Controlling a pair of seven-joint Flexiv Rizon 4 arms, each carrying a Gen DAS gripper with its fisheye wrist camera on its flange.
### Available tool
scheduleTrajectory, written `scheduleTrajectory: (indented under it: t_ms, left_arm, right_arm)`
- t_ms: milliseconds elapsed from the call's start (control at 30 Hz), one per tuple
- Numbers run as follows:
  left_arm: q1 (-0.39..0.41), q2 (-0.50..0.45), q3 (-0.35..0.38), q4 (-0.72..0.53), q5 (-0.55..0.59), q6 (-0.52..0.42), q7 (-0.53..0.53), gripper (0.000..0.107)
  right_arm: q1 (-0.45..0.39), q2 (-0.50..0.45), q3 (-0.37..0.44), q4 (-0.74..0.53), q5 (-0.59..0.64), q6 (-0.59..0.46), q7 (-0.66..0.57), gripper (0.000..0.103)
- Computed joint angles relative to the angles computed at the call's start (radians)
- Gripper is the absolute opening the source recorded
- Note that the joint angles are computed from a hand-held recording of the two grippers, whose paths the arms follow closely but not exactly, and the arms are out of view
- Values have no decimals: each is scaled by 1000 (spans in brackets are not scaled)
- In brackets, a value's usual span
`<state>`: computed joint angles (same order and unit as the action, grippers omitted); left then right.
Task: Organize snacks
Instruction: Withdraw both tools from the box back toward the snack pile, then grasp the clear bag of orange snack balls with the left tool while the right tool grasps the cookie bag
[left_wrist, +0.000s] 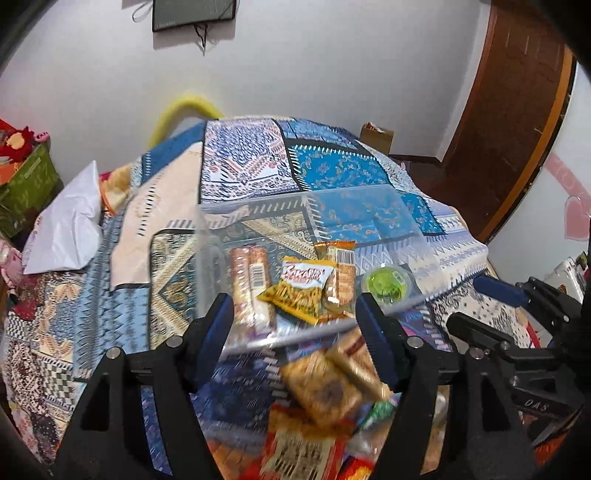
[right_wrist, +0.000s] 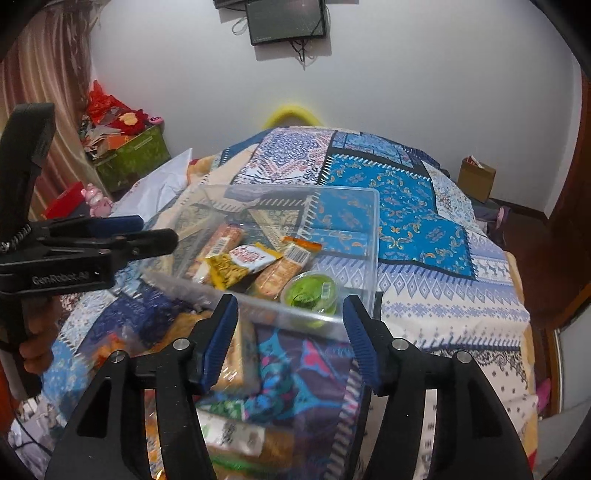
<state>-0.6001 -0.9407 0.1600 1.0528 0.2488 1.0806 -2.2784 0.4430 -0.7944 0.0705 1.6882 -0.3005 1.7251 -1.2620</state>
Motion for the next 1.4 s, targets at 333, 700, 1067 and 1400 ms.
scheduleTrajectory:
  t_ms: [333, 700, 1067, 1400]
  left_arm:
    - [-73, 161, 52, 271, 101, 39, -124, 73]
    - [-62, 236, 21, 511, 123, 111, -234, 73]
    - [-66, 197, 8, 533, 93, 132, -203, 73]
    - [-18, 122, -22, 485, 3, 146, -136, 73]
  right_arm:
    - [123, 80, -109, 157, 78, 107, -16, 78]
    - [209, 96, -147, 292, 176, 126, -12, 79]
    - [257, 59, -178, 319, 196, 90, 22, 78]
    - [121, 47, -41, 308, 136, 99, 24, 51]
